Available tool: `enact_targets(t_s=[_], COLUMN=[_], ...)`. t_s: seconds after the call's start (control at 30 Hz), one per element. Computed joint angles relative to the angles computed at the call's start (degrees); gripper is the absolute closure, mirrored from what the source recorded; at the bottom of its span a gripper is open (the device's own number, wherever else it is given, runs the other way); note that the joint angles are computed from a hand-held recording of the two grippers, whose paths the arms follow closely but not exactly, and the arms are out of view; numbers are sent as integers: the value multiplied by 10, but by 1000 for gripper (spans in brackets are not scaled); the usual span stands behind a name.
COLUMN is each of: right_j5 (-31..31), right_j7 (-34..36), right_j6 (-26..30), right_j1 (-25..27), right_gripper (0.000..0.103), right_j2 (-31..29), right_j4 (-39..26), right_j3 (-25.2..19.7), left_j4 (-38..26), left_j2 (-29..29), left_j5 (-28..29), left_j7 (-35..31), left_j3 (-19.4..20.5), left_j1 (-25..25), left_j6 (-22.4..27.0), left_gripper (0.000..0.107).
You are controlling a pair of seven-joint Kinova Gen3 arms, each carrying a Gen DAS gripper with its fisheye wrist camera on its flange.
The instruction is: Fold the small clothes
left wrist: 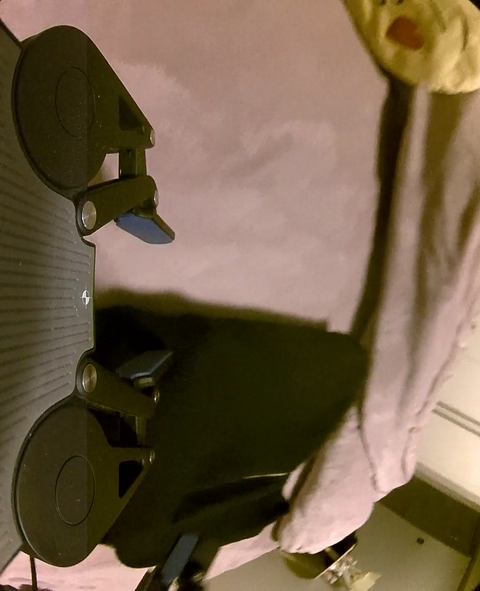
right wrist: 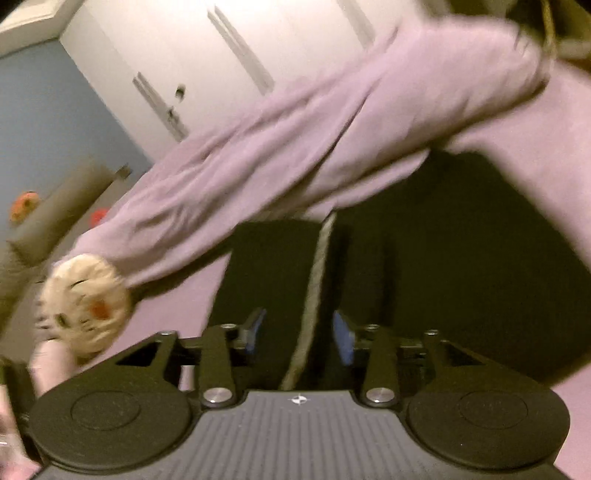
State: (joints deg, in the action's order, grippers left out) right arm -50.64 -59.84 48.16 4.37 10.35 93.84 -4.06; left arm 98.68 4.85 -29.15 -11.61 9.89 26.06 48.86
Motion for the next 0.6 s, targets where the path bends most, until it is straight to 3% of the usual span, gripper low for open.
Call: enact_targets(t_s=[0.07, 0.13, 0.2, 0.23, 0.27, 0.3, 0.4, 0.5, 0.6], right_j5=[40, 74, 71, 63, 64, 74, 119, 189, 231], right_j7=[-47, -93, -129, -133, -134, -135, -90, -45, -55], right_j6=[33, 34, 43, 40, 35, 32, -10, -75, -83], right_j1=[-6, -3, 31, 47, 53, 50, 66, 12, -45], right_gripper=[42, 42, 41, 49, 75, 88, 89, 89, 88], right_j2=[43, 75, 107, 115, 118, 118, 85, 32, 42], right_j4=[-46, -72, -92, -95, -96, -100, -89, -61, -65], right_j3=[-13, -34, -79, -99, -108, -106, -132, -84, -22], left_j4=[5, -1, 4, 0, -1, -13, -14, -19, -30], left_j2=[10, 18, 17, 17, 17, 23, 10, 2, 14], left_j5=[4, 17, 18, 21, 19, 19, 35, 19, 35], left_j7=[-3, -15, -12, -16, -18, -23, -41, -37, -54], left_j3=[-4, -3, -6, -6, -6, -6, -8, -5, -5], left_j1=[2, -3, 1, 2, 4, 5, 2, 3, -7], left_j6=[-8, -11, -19, -15, -12, -5, -13, -21, -41], left_gripper=[39, 39, 40, 40, 40, 40, 39, 35, 32])
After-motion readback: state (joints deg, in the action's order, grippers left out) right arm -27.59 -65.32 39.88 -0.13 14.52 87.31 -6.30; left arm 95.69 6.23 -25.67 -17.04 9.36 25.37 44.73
